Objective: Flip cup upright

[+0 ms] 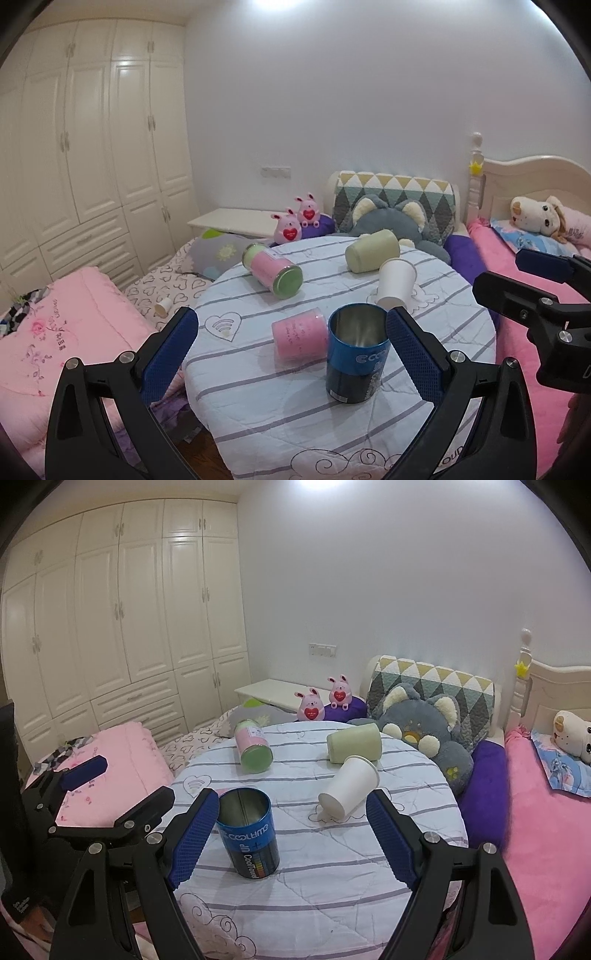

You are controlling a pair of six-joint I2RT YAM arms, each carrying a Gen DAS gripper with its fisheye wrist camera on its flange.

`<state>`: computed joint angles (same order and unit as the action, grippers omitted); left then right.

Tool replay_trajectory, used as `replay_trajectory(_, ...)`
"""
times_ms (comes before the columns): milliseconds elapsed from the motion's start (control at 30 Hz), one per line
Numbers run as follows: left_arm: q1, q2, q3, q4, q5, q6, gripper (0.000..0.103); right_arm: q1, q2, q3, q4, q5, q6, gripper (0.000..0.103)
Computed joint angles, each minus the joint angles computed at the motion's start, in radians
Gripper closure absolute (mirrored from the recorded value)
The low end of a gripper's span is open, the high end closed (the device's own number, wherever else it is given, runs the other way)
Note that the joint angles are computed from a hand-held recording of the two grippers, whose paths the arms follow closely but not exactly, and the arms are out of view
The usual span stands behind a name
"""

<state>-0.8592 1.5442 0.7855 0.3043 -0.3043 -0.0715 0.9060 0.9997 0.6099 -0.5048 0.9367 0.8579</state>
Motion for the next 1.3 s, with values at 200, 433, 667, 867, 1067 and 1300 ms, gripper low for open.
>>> replay_trajectory(200,-0.010,-0.005,0.005,-0.018,-0.004,-0.008,0.000,0.014,-0.003,0.006,-0.025,0.013,0.016,0.020)
replay_trajectory(433,-0.025,-0.011,-0.004,-0.006,-0.026,-0.008,0.000,0.022,-0.029,-0.006,-0.040,0.024,0.026,0.020)
replay_trajectory(667,-0.029,-0.018,-0.013,0.001,-0.035,-0.005,0.000,0.018,-0.024,-0.010,-0.032,0.016,0.020,0.020)
replay_trajectory(867,-0.035,-0.009,0.000,-0.013,-0.047,-0.001,0.000,0.025,-0.024,-0.009,-0.044,0.021,0.035,0.020)
replay_trajectory(1067,-0.043,0.002,0.008,-0.012,-0.059,-0.001,0.000,0.032,-0.021,-0.004,-0.058,0.022,0.047,0.020)
replay_trajectory(1300,-0.050,0.006,0.005,0.000,-0.067,0.000,0.000,0.034,-0.026,-0.005,-0.065,0.024,0.053,0.020)
